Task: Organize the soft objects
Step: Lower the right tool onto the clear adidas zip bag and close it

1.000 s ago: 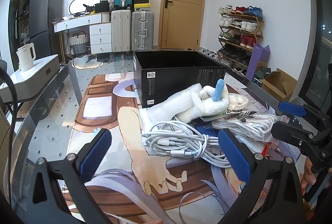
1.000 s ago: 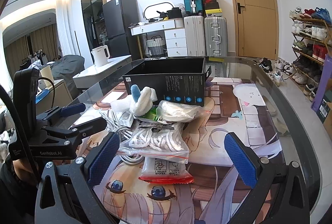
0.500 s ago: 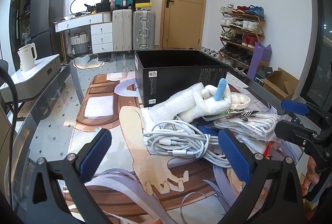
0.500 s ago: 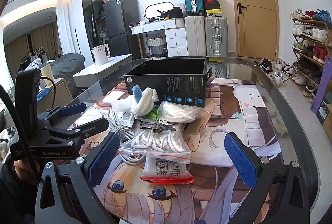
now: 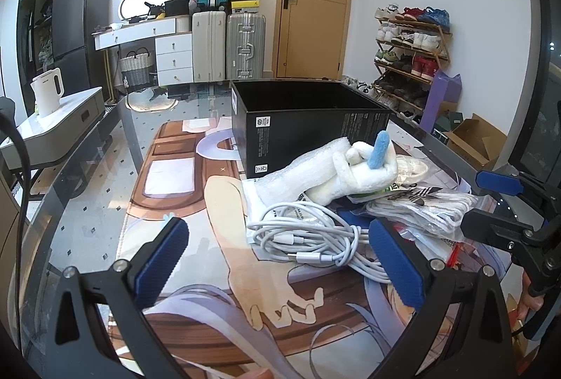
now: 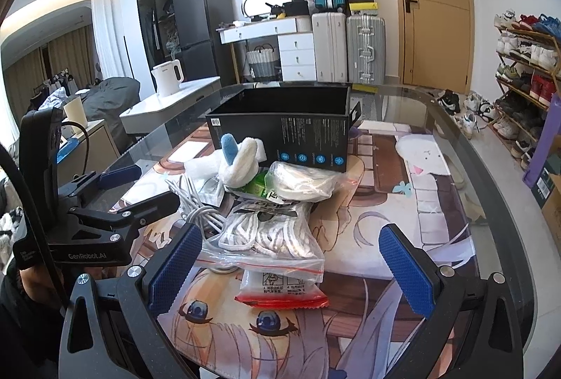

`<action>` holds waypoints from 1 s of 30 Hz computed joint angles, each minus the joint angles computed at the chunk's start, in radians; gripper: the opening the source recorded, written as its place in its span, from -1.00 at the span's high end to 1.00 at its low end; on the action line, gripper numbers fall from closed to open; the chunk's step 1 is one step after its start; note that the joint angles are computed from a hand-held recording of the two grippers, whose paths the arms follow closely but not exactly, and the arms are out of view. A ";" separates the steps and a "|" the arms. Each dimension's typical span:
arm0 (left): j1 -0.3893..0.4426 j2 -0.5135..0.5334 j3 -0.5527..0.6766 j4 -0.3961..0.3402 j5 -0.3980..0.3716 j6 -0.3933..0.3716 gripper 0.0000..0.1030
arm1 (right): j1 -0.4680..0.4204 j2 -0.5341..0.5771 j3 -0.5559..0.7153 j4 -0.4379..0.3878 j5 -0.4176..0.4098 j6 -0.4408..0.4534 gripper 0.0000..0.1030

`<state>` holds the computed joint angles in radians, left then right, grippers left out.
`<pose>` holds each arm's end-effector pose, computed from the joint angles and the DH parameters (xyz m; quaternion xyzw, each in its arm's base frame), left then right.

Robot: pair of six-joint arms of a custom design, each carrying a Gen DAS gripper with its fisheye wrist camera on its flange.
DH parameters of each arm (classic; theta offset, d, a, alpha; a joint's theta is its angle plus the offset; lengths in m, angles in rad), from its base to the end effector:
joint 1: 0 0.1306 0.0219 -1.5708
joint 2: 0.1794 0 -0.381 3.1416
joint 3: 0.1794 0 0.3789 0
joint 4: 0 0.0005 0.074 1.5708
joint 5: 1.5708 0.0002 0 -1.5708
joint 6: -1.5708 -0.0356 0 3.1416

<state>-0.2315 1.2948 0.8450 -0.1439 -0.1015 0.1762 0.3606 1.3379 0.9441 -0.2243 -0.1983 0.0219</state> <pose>0.4065 -0.0926 0.2837 0.0006 0.8822 -0.0510 0.4681 0.4095 0.1614 0.3024 -0.2126 0.8596 0.1636 0.4349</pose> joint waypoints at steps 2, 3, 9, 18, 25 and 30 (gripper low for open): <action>0.004 0.003 0.004 -0.006 0.006 0.003 -1.00 | 0.001 0.000 0.004 -0.016 -0.004 0.006 -0.99; 0.006 0.004 0.006 -0.008 0.010 0.005 -1.00 | 0.004 0.002 0.008 -0.023 -0.002 0.010 -0.99; 0.011 0.011 0.016 -0.031 0.017 0.006 -1.00 | 0.019 0.027 0.046 -0.089 0.005 0.036 -0.99; 0.008 0.025 0.034 -0.062 0.012 -0.007 -1.00 | 0.041 0.109 0.146 -0.198 0.035 0.066 -0.99; 0.006 0.019 0.032 -0.067 0.012 -0.003 -1.00 | 0.042 0.170 0.212 -0.273 0.037 0.057 -0.60; 0.011 0.014 0.030 -0.070 0.019 -0.005 -1.00 | 0.040 0.172 0.208 -0.276 0.024 0.061 -0.48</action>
